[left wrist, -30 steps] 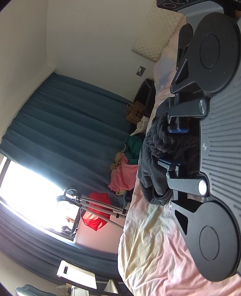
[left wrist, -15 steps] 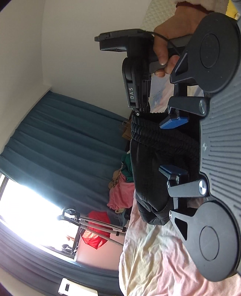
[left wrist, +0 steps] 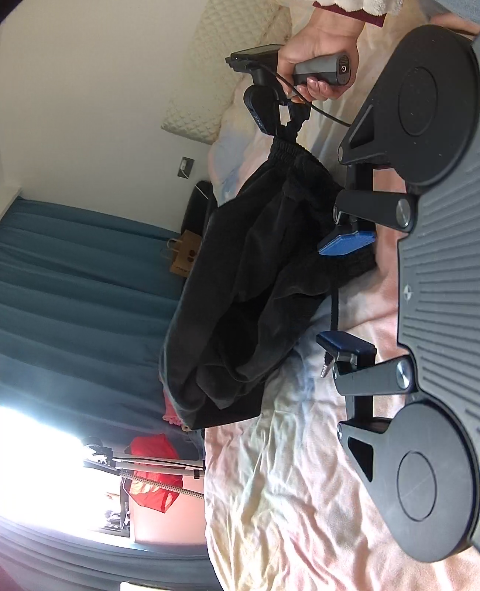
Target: Fold clothes
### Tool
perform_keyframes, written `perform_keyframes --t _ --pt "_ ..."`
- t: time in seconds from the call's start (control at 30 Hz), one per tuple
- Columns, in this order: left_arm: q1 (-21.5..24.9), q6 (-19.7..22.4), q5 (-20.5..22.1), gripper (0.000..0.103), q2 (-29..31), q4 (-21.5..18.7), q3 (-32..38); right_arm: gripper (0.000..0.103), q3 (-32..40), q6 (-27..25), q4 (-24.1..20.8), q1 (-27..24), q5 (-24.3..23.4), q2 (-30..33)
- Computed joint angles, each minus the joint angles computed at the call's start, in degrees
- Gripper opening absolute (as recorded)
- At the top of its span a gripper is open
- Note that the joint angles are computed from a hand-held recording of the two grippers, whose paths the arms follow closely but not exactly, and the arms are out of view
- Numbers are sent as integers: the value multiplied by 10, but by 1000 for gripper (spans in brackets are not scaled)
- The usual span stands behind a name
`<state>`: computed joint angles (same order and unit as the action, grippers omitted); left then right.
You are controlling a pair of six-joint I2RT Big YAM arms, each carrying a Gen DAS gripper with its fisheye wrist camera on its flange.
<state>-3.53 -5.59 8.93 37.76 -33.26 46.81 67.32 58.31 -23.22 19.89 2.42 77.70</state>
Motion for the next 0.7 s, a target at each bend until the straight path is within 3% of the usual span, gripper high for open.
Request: perform_keyframes --t 0.13,0.17,0.2,0.27,0.37,0.4,0.47,0.57,0.6,0.63,0.7 --pt "-30 3 -55 48 31 8 -9 18 -15 9 -15 -35 -86 0" --pt "-42 7 -72 48 35 11 -13 18 -10 -5 -33 -42 -106 -3" --pt "-56 12 -90 48 36 15 -17 25 -4 -24 -51 -47 -117 -6" --pt "-80 23 -119 49 41 22 -24 35 -5 -57 -62 -49 -120 -20" --pt "-113 32 -152 49 39 23 -31 36 -17 -46 -78 -47 -106 -50" --pt "-126 33 -164 49 36 20 -33 36 -28 -24 -70 -48 -111 -64" --pt "-143 21 -184 51 38 26 -38 36 -68 51 -11 -58 -151 -101" --pt "-166 9 -217 52 45 34 -42 38 -135 184 126 -66 -203 -140" --pt "-176 9 -232 52 46 32 -42 46 -148 220 159 -65 -214 -143" --pt "-186 8 -247 52 46 29 -42 49 -149 237 172 -60 -223 -141" --pt "-199 6 -260 56 48 23 -41 49 -130 221 152 -43 -218 -127"
